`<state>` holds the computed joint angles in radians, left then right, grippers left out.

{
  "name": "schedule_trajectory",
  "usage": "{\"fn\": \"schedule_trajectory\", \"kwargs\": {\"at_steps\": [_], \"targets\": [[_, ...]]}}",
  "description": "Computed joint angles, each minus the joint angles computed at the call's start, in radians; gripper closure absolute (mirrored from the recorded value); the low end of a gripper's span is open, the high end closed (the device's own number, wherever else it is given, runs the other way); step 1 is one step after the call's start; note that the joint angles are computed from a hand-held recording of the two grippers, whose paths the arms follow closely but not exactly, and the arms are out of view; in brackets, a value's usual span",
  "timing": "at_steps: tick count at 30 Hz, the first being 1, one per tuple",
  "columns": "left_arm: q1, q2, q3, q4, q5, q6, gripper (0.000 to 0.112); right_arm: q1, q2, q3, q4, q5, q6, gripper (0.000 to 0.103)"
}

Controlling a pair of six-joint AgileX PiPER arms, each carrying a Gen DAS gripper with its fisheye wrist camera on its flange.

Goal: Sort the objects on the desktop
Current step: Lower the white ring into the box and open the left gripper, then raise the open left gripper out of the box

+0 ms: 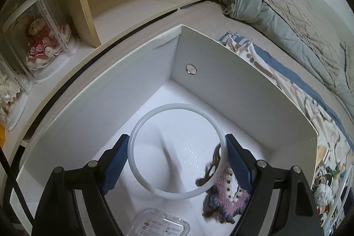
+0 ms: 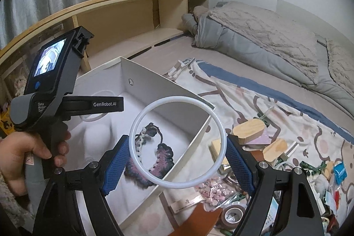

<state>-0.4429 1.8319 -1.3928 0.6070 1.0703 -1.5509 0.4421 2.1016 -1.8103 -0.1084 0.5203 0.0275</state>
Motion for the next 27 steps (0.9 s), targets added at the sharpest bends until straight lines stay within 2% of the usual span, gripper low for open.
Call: {"fn": "schedule_trajectory", "kwargs": {"at_steps": [7, 14, 20, 27], "targets": [[0.01, 0.007, -0.006, 0.021, 0.016, -0.004, 0.027, 0.0, 0.019, -0.035, 0.018, 0.014, 0.0, 0.018], [0.004, -0.017, 0.02, 0.051, -0.023, -0.021, 0.022, 0.007, 0.041, -0.065, 0.053, 0.03, -0.018, 0.018], [-0.023, -0.029, 0.01, 0.079, -0.002, -0.018, 0.02, 0.013, 0.053, -0.08, 0.059, 0.039, -0.027, 0.018], [-0.042, -0.047, -0.003, 0.087, 0.06, 0.034, 0.02, 0.025, 0.083, -0.125, 0.065, 0.068, -0.011, 0.018]]}}
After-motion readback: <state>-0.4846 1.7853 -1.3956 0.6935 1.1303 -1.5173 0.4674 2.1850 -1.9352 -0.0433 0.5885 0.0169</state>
